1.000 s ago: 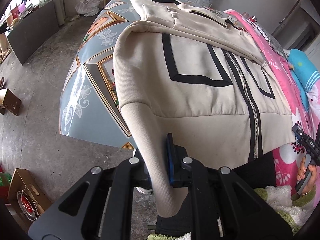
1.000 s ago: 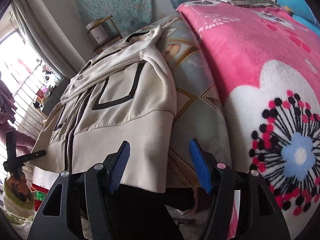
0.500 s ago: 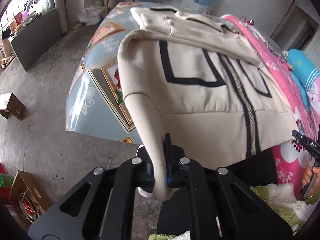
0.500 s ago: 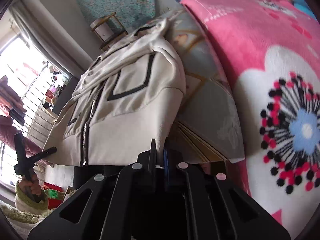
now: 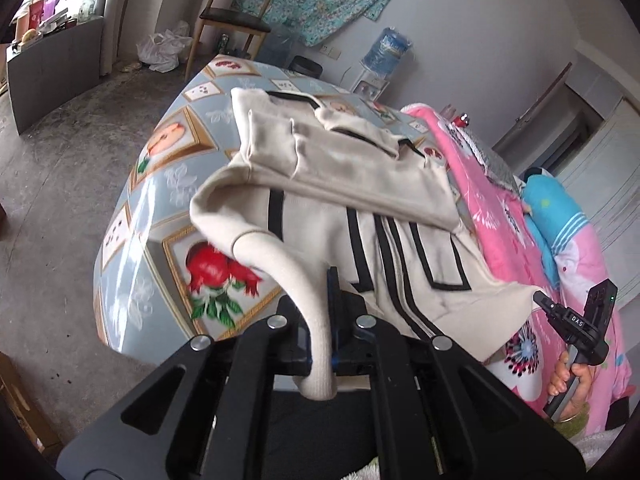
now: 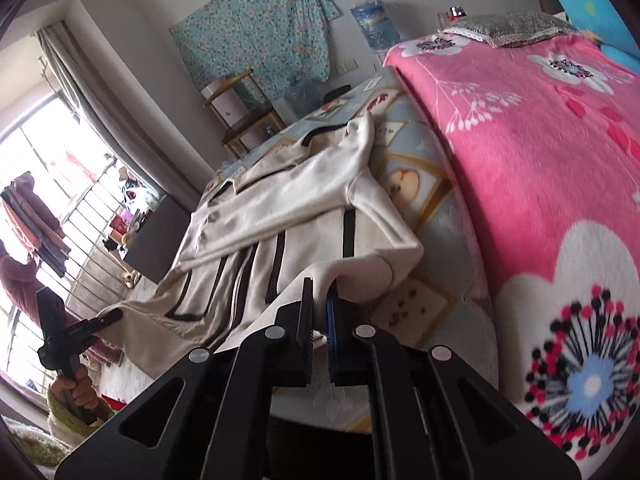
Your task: Fold large clothes
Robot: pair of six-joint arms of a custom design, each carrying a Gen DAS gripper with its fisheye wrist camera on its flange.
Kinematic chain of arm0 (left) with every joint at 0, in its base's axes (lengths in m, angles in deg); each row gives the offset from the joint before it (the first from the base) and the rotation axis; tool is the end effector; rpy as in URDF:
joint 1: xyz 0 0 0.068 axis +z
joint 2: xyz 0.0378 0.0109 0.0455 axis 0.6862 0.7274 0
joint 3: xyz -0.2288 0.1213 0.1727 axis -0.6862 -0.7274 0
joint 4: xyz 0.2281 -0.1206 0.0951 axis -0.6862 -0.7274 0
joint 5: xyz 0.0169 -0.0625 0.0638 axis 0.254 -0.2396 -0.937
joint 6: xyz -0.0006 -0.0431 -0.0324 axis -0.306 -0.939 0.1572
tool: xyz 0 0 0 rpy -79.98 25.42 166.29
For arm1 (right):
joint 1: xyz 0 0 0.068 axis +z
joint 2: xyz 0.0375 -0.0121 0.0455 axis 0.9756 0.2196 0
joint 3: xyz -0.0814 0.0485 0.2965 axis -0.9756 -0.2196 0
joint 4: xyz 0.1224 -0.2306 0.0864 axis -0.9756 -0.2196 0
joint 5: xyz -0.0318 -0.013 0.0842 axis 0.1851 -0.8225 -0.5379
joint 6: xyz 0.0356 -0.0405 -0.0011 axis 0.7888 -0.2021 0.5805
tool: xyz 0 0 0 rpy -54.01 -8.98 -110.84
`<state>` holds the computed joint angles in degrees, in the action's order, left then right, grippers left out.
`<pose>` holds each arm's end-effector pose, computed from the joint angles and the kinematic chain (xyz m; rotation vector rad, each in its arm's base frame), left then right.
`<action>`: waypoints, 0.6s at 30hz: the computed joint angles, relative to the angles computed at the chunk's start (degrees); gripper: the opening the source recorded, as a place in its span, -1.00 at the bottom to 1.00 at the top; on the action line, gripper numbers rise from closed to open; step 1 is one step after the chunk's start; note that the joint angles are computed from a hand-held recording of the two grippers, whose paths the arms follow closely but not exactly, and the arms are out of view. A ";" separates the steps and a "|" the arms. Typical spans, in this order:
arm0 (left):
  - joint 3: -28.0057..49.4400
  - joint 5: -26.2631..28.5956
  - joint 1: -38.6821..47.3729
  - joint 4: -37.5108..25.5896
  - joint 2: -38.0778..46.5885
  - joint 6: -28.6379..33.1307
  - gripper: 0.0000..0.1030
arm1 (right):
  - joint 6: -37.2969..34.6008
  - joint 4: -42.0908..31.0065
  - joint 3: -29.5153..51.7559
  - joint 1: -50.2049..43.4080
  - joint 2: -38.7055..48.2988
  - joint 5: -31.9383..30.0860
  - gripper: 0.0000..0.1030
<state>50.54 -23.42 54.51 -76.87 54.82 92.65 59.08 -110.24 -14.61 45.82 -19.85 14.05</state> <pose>0.3202 0.0401 0.4050 0.2044 2.4238 -0.7460 0.1560 -0.0731 0.4025 0.4998 2.2280 0.4552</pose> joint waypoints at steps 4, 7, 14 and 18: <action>6.80 -0.93 -1.52 -0.60 5.69 -2.44 -0.91 | 3.13 4.13 2.94 2.00 5.07 0.94 -0.89; 11.62 -2.03 -2.65 -1.19 9.89 -3.64 -0.90 | 4.57 6.77 5.30 3.64 9.12 1.84 -0.89; 24.09 -2.70 -4.95 -3.08 20.30 -7.20 -0.89 | 8.59 12.66 10.59 5.97 19.50 2.20 -0.89; 34.45 -2.51 -5.54 -5.17 28.82 -11.15 -0.80 | 12.35 17.51 12.93 5.70 27.01 0.89 -0.89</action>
<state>85.00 -25.94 48.97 -82.04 83.65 81.50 71.43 -92.73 -1.68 51.52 7.16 14.95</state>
